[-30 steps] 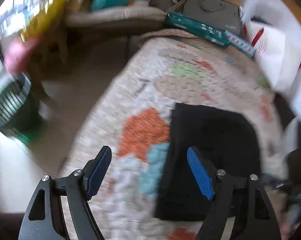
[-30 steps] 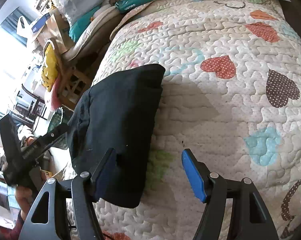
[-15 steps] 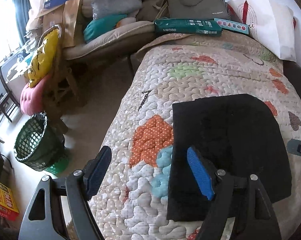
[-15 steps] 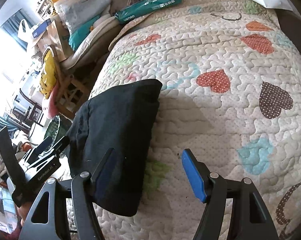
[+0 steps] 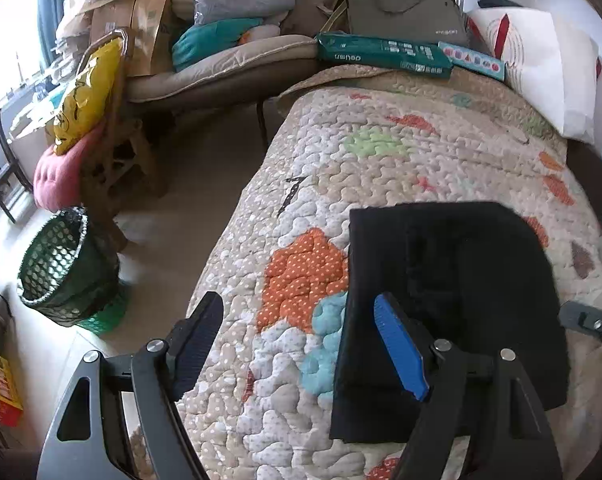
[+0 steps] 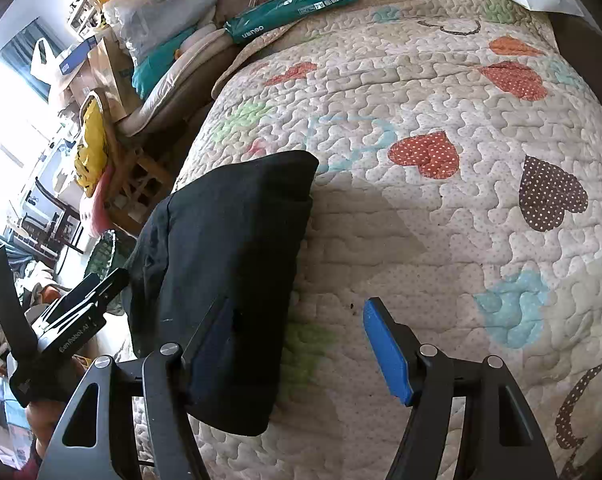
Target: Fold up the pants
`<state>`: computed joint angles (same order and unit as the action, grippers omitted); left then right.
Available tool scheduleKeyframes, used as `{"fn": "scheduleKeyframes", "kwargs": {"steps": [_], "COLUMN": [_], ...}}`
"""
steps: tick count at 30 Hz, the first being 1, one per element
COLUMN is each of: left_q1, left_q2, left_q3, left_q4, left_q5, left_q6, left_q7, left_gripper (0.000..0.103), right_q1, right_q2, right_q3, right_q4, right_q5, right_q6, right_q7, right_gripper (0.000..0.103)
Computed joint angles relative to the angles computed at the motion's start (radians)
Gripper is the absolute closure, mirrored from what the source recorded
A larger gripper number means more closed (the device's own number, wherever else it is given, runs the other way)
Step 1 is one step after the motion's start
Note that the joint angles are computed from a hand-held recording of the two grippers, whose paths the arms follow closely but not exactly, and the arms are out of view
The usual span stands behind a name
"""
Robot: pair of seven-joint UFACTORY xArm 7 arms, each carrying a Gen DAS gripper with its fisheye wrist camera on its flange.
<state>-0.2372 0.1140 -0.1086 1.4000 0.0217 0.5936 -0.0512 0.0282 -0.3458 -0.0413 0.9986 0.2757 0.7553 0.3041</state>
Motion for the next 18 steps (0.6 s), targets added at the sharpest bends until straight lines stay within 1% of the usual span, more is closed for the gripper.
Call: {"fn": "scheduleKeyframes", "kwargs": {"steps": [1, 2, 4, 6, 9, 13, 18], "left_q1": [0.009, 0.024, 0.052, 0.072, 0.084, 0.096, 0.127], "left_q2": [0.002, 0.008, 0.032, 0.057, 0.087, 0.121, 0.17], "left_q3": [-0.004, -0.011, -0.021, -0.021, -0.016, -0.022, -0.04], "left_q4": [0.007, 0.019, 0.067, 0.106, 0.143, 0.176, 0.215], "left_q5": [-0.046, -0.123, -0.259, -0.346, -0.39, -0.435, -0.553], "left_q6": [0.002, 0.013, 0.072, 0.124, 0.174, 0.236, 0.309], "left_q7": [0.025, 0.07, 0.147, 0.17, 0.153, 0.154, 0.168], "left_gripper": [0.025, 0.026, 0.026, 0.026, 0.026, 0.026, 0.026], "right_q1": [0.002, 0.004, 0.009, 0.016, 0.022, 0.033, 0.032], "right_q2": [-0.001, -0.004, -0.008, -0.01, -0.011, -0.006, 0.041], "right_q3": [-0.002, -0.004, -0.01, -0.017, -0.025, -0.045, -0.068], "right_q4": [-0.003, -0.007, -0.013, -0.017, -0.023, -0.029, 0.023], "right_q5": [0.007, 0.015, 0.033, 0.058, 0.09, 0.161, 0.234], "right_q6": [-0.007, -0.014, -0.026, -0.037, -0.046, -0.052, -0.015], "right_q7": [-0.002, -0.005, -0.011, -0.021, -0.025, -0.037, -0.041], "right_gripper": [0.03, 0.03, 0.03, 0.029, 0.028, 0.027, 0.026]}}
